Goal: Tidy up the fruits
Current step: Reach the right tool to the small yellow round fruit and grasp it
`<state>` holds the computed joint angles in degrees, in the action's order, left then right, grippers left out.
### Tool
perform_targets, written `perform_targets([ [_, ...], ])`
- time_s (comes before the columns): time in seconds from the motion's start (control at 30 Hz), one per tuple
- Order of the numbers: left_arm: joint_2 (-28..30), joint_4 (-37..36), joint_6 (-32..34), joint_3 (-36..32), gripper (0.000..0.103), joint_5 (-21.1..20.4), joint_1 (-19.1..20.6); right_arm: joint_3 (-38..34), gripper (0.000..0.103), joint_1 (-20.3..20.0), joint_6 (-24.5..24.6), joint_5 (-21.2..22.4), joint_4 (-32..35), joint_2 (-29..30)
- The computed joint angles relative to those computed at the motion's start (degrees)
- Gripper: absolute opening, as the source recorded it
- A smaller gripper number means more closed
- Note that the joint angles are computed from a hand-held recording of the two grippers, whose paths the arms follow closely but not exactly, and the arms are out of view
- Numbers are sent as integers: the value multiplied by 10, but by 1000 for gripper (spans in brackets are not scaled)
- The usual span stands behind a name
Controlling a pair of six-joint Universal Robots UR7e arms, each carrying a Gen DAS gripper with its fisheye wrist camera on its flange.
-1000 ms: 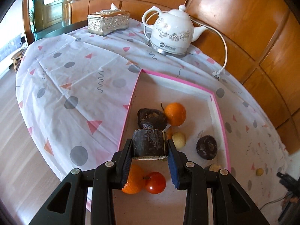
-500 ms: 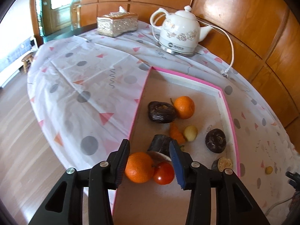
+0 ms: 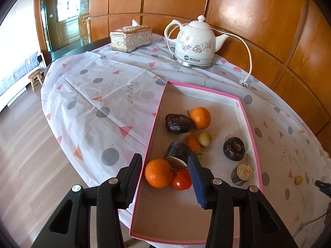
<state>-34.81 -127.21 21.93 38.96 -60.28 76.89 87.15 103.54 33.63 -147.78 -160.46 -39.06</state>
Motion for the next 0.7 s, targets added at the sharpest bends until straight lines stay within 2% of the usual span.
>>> perform_targets([
  [0.23, -14, -14, 2, 23, 52, -3, 0, -22, 74, 3, -67, 36, -17, 21],
  [0.43, -13, -11, -3, 21, 55, -2, 1, -56, 71, 8, -120, 68, -4, 48],
  [0.7, -11, -3, -13, 12, 55, -6, 6, -84, 70, 12, -136, 85, 26, 66],
])
